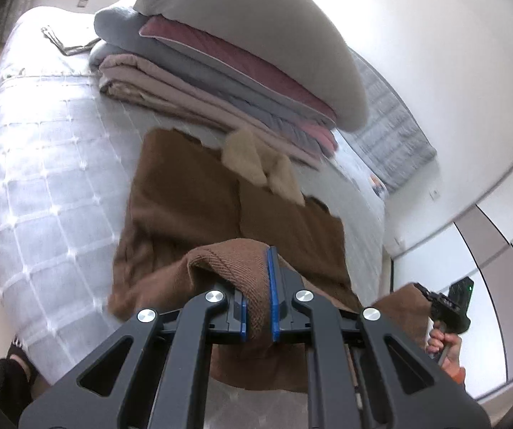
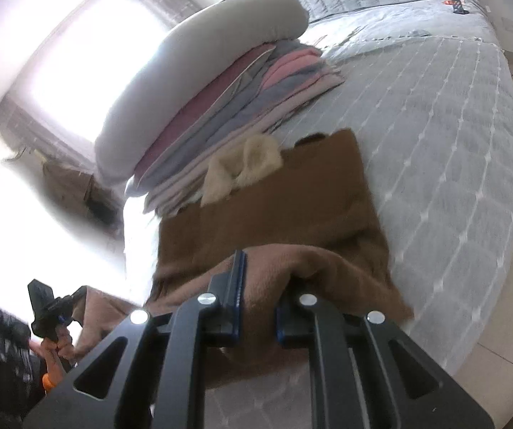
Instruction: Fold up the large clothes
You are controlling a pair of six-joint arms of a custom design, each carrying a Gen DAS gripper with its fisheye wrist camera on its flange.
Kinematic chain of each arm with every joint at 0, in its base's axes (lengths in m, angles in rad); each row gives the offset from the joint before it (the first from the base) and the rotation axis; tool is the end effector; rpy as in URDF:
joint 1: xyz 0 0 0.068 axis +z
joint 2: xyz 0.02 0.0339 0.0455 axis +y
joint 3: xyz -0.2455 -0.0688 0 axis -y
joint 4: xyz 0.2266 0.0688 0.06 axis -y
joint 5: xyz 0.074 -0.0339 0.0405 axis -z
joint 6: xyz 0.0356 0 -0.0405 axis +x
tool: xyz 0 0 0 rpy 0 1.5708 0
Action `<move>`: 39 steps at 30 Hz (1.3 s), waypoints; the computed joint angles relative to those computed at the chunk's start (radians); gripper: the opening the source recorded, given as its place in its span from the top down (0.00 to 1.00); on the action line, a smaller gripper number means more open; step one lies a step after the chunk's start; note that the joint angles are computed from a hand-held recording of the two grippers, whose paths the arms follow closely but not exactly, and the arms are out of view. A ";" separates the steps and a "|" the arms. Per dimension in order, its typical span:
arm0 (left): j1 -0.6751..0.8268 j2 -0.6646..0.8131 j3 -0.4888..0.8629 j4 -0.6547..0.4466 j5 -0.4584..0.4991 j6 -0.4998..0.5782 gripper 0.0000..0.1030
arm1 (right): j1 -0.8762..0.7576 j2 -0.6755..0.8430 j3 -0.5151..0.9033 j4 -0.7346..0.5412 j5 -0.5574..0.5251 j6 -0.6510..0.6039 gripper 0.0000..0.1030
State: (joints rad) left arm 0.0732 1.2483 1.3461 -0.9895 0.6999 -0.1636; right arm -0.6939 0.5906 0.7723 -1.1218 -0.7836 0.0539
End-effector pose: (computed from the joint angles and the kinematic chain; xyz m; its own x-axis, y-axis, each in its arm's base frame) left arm 0.2265 -0.0064 0.3494 -0.8223 -0.1852 -0.5381 0.2165 0.7726 -0.5968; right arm 0.0827 -0.0361 0.2700 -0.6128 0.5594 -0.5581 0.1663 0.7818 0.6010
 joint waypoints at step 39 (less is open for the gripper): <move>-0.250 0.997 0.694 0.309 -0.549 -0.010 0.86 | 0.467 1.188 0.305 0.970 0.638 0.274 0.80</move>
